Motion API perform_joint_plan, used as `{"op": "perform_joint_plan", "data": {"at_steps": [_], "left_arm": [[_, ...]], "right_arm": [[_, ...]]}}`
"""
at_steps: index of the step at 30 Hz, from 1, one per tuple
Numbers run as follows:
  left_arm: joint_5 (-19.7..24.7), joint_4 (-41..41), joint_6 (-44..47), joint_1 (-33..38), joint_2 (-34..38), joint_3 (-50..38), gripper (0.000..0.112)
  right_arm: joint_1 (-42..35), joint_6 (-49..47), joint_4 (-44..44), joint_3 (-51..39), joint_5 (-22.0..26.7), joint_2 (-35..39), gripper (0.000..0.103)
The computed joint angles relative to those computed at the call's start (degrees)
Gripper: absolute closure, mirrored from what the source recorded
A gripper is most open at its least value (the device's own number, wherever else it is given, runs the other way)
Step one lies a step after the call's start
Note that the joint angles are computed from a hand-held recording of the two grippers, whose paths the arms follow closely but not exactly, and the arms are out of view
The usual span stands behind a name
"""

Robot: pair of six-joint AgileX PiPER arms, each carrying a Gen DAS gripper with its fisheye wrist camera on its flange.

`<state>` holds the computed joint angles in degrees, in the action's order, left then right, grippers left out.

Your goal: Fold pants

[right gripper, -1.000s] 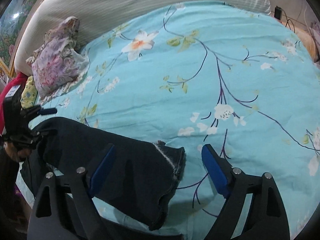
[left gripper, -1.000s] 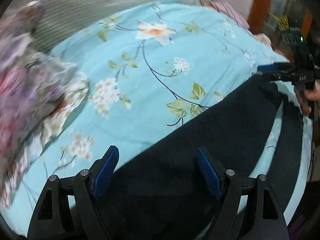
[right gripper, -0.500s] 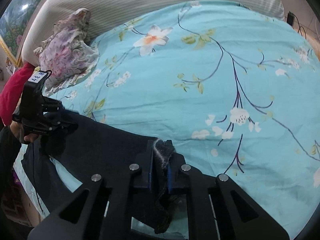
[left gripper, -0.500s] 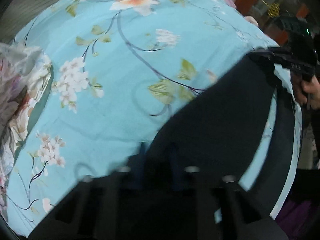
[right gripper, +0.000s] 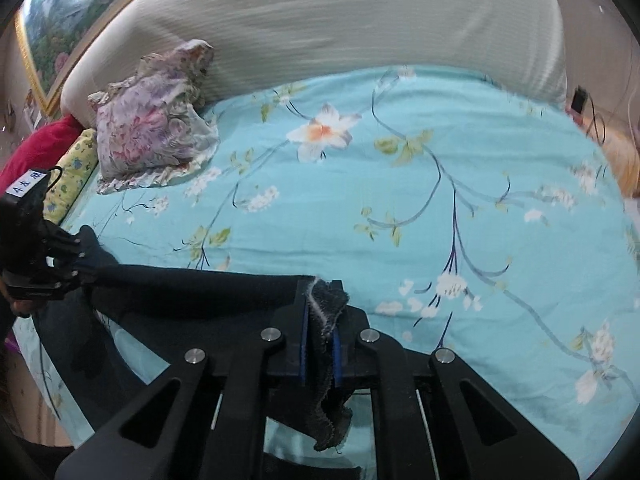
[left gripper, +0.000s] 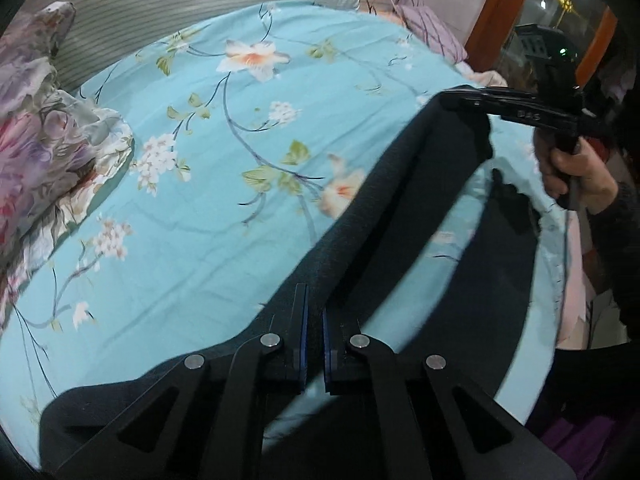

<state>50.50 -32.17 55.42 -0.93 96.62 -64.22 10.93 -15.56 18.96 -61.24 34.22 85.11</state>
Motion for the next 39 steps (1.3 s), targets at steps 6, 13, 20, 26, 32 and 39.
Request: {"op": "perform_joint_plan", "data": {"at_steps": [6,13,20,26,32,39], "left_arm": [[-0.48,-5.05,0.47,-1.30,-6.93,7.79,0.109],[-2.84,-7.78,1.42,-3.09,-12.93,17.40,0.109],[-2.23,-9.13,3.49,-2.52,-17.79,23.18,0.109],[-3.03,-9.05,4.44,-3.62,-20.87,27.87,0.109],[-3.46,-9.86,4.60,-5.26,-23.39,30.04,0.109],[-7.17,-11.00,5.39,-7.00,-21.59,32.45,0.108]], "right_arm": [[-0.39,-9.84,2.21,4.01,-3.86,-5.51,0.094],[-5.49,-38.94,19.89,14.86,-3.11,-16.48,0.094],[-2.10,-38.59,9.83,21.47,0.19,-26.20,0.094],[1.65,-31.88,-0.67,25.61,2.79,-29.53,0.094],[2.80,-27.71,-5.46,27.50,4.68,-32.73,0.094],[4.23,-22.15,-9.91,28.67,6.38,-34.19,0.094]]}}
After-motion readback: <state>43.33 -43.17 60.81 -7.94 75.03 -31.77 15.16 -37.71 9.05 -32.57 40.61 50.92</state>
